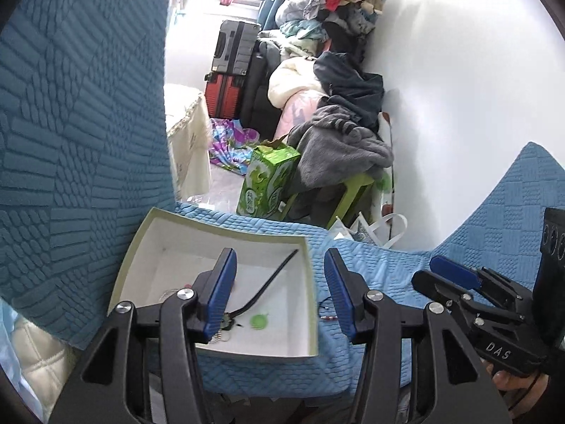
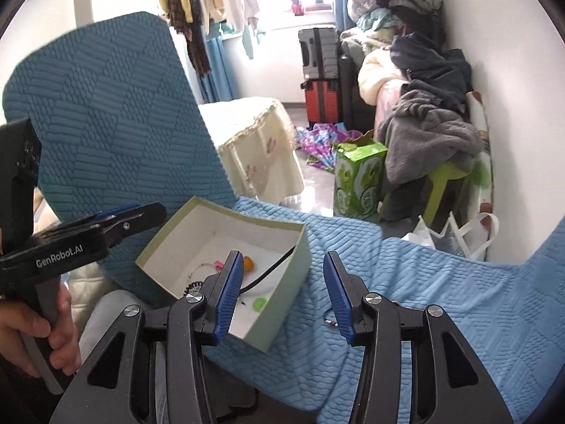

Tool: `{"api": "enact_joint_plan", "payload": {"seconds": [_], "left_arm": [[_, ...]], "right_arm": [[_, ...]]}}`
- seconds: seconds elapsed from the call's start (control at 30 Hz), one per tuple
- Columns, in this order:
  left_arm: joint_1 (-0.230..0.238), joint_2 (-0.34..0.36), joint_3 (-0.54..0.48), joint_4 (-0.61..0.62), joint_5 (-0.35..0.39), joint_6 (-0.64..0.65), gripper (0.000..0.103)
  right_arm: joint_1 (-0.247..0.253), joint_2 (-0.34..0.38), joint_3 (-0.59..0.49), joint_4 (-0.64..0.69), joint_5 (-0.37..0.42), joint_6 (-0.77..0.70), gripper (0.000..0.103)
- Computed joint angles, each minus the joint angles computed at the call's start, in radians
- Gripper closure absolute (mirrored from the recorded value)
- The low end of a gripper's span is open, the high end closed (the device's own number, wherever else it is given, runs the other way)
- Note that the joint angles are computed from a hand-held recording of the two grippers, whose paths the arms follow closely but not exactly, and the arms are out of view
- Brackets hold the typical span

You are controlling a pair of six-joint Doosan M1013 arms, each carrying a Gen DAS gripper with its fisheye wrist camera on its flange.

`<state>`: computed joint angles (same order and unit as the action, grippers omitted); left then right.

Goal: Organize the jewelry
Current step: 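Move both tools back to the last bracelets on the sofa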

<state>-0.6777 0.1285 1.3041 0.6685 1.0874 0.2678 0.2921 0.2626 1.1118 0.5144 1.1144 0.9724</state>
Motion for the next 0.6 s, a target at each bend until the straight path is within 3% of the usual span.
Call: {"api": "enact_joint_plan", "payload": {"seconds": [0.2,0.53,0.6], "left_arm": [[-0.026,0.028,-0.046,0.026,0.021,-0.006,0.051],[-0.064,0.069,-0.055,0.028,-0.014,-0.024,0.051],[-0.067,0.081,-0.057,0.008,-0.033,-0.007,0.052]], "right_arm": [[-0.032,-0.018,0.006,0.023,-0.016,-0.029,0.058],[-0.095,-0.036,0.078,0.019,-0.052,-0.041,0.059],[-0.107,-0.037,0.101,0.012,-0.074,-0.044,0.063]]}}
